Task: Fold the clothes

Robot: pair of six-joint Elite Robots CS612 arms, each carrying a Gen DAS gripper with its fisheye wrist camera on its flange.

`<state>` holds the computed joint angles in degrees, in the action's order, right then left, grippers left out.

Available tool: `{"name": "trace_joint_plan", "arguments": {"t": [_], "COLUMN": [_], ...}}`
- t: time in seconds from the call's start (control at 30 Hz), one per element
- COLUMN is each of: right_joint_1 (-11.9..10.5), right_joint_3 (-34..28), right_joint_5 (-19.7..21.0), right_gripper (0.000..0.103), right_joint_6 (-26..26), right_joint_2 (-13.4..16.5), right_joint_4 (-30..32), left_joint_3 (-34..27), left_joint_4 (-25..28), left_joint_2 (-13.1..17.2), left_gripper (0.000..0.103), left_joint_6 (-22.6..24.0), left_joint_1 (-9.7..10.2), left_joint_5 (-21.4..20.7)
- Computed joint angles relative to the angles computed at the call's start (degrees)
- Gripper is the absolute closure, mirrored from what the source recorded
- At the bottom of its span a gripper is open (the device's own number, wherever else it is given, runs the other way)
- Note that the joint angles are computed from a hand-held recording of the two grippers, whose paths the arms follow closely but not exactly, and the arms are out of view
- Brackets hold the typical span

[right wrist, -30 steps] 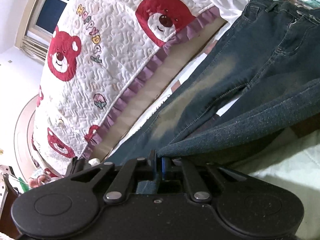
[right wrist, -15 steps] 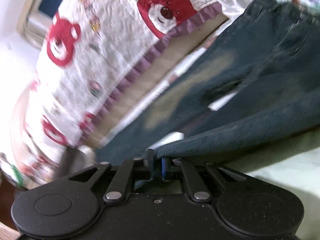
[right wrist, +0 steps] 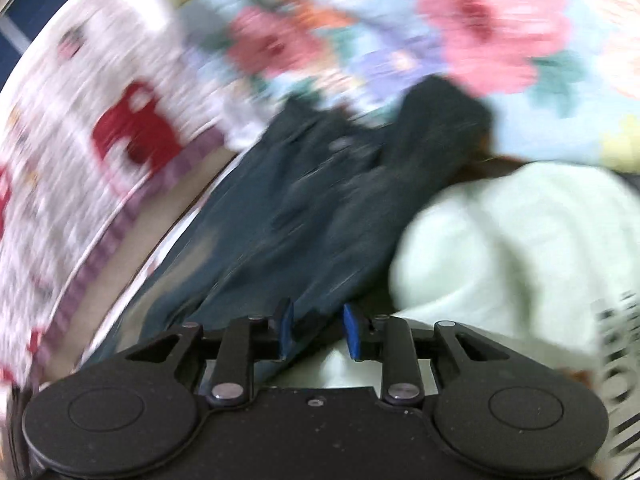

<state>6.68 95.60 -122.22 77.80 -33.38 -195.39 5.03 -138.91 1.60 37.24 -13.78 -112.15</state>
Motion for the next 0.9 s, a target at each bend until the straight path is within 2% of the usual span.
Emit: {"name": "trace_joint_plan", "arguments": {"t": [0.1,0.17,0.23,0.27,0.3,0.37,0.4,0.47,0.5,0.57,0.6,0.7,0.83,0.9], "right_joint_1": [-0.9,-1.6,-2.4,-2.7,-2.4,-0.8,0.0,1.4,1.7,0.9,0.8,1.0,0.6,0.8], "right_joint_3": [1.8,1.5,0.6,0.1,-0.8,-3.3,-4.0,-5.9,-6.1,-4.1,-3.6,-2.8,-2.1,-2.4], "right_joint_5": [-0.5,0.3,0.7,0.3,-1.7,-8.3,-11.3,-17.2,-19.2,-17.8,-17.1,-16.6,-15.1,-15.4], "right_gripper": [0.058,0.055,0.054,0.062,0.085,0.085,0.086,0.087,0.087,0.087,0.087,0.087,0.087,0.087], "right_joint_6": [1.4,0.5,-0.3,-1.1,-2.8,-7.4,-9.0,-12.6,-11.8,-5.7,-4.8,-4.0,1.1,0.8], "right_joint_2": [-0.1,0.6,1.1,1.4,1.9,3.5,3.7,4.1,4.0,2.6,2.2,1.5,1.2,1.3], "right_joint_4": [-2.8,-4.8,-3.5,-2.7,-4.3,-11.8,-13.3,-15.9,-14.6,-7.2,-6.1,-4.4,-1.2,-1.3], "left_joint_3": [4.2,6.9,8.8,8.9,8.8,8.4,8.5,9.5,9.1,8.1,9.1,13.2,13.5,14.0], "left_joint_4": [-0.8,-1.3,-1.8,-1.6,-1.3,1.3,2.3,1.3,1.8,2.8,2.1,-1.6,-2.3,-3.2], "left_joint_2": [-2.2,-3.5,-4.4,-4.4,-4.4,-4.8,-5.2,-5.9,-5.8,-5.5,-6.0,-7.9,-8.0,-8.2], "left_gripper": [0.038,0.036,0.036,0.036,0.037,0.068,0.089,0.090,0.090,0.090,0.090,0.091,0.091,0.091], "left_joint_6": [-0.6,-0.4,-0.2,-0.1,0.1,0.8,0.8,-1.7,-2.9,-5.4,-5.6,-4.0,-5.0,-5.1], "left_joint_1": [0.12,0.04,-0.01,0.00,-0.01,-0.16,-0.15,0.17,0.40,0.84,0.87,0.66,0.60,0.56], "left_joint_5": [0.6,1.7,2.5,2.7,3.0,4.8,5.1,3.9,2.7,0.4,0.2,1.4,1.2,1.5]}}
